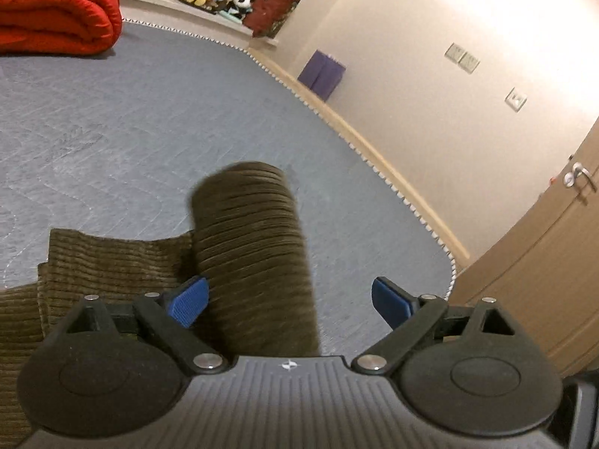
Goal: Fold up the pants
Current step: 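Grasp the folded end with the right tool and fold it over again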
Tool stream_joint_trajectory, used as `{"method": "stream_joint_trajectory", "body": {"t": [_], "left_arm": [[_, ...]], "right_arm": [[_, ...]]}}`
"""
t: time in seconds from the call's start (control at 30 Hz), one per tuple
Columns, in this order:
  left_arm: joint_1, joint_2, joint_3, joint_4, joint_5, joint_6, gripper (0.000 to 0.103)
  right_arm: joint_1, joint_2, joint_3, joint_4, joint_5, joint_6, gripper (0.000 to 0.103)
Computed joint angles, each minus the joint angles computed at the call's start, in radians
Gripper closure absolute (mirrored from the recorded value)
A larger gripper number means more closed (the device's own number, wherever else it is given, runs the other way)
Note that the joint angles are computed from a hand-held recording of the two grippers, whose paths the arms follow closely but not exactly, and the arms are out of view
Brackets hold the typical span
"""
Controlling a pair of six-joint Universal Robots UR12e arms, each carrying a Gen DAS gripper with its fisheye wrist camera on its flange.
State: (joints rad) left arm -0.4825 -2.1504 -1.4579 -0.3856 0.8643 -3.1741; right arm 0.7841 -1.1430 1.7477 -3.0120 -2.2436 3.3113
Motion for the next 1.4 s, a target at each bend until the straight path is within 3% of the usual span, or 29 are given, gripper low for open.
{"method": "stream_joint_trajectory", "body": {"t": [0.07,0.13,0.2,0.23,0.27,0.3,0.43,0.47,0.53,0.6,0.67,0.7,0.8,0.9,1.0,1.17,1.27,1.33,1.37,1.4], "left_arm": [[-0.009,0.002,0.003,-0.024,0.049,0.028,0.007],[-0.022,0.004,0.007,-0.049,0.141,0.047,0.015],[-0.033,0.002,0.019,-0.101,0.23,0.061,0.043],[-0.032,-0.001,0.021,-0.109,0.233,0.053,0.052],[-0.029,-0.006,0.027,-0.126,0.229,0.053,0.07],[-0.032,-0.006,0.033,-0.145,0.251,0.064,0.075],[-0.029,-0.002,0.027,-0.157,0.277,0.077,0.081],[-0.024,-0.001,0.024,-0.158,0.27,0.073,0.082],[-0.01,0.003,0.019,-0.153,0.257,0.057,0.082],[0.005,0.017,0.004,-0.141,0.246,0.033,0.083],[0.023,0.029,-0.01,-0.127,0.242,0.019,0.083],[0.029,0.04,-0.025,-0.117,0.249,0.012,0.083],[0.06,0.073,-0.062,-0.113,0.272,0.02,0.083],[0.096,0.11,-0.108,-0.095,0.313,0.013,0.083],[0.142,0.146,-0.153,-0.071,0.351,-0.047,0.083],[0.197,0.187,-0.204,-0.046,0.473,-0.118,0.081],[0.214,0.194,-0.209,-0.083,0.544,-0.17,0.069],[0.224,0.194,-0.209,-0.113,0.552,-0.177,0.047],[0.231,0.192,-0.207,-0.128,0.528,-0.187,0.025],[0.24,0.189,-0.205,-0.145,0.491,-0.2,0.013]], "right_arm": [[-0.001,0.006,0.001,-0.011,0.02,-0.031,0.084],[-0.002,0.01,-0.007,-0.006,0.034,-0.044,0.084],[-0.007,0.009,-0.008,-0.002,0.045,-0.052,0.085],[-0.007,0.007,-0.005,-0.004,0.047,-0.057,0.085],[-0.009,0.006,-0.006,0.0,0.054,-0.059,0.085],[0.002,0.013,-0.025,0.024,0.051,-0.047,0.085],[0.004,0.018,-0.038,0.047,0.066,-0.096,0.083],[0.001,0.016,-0.037,0.039,0.086,-0.095,0.076],[-0.018,-0.005,-0.024,0.009,0.183,-0.055,0.065],[-0.058,-0.036,0.011,-0.088,0.343,0.03,0.057],[-0.094,-0.053,0.038,-0.188,0.454,0.111,0.045],[-0.11,-0.059,0.051,-0.248,0.482,0.158,0.034],[-0.141,-0.069,0.067,-0.305,0.487,0.263,0.026],[-0.169,-0.07,0.063,-0.245,0.49,0.411,0.026],[-0.182,-0.05,0.035,-0.14,0.511,0.529,0.024],[-0.184,0.005,-0.035,-0.04,0.597,0.601,0.019],[-0.184,0.04,-0.085,-0.011,0.654,0.61,0.012],[-0.186,0.07,-0.126,0.007,0.688,0.629,0.011],[-0.186,0.081,-0.142,0.015,0.701,0.648,0.01],[-0.187,0.088,-0.149,0.021,0.716,0.67,0.01]]}}
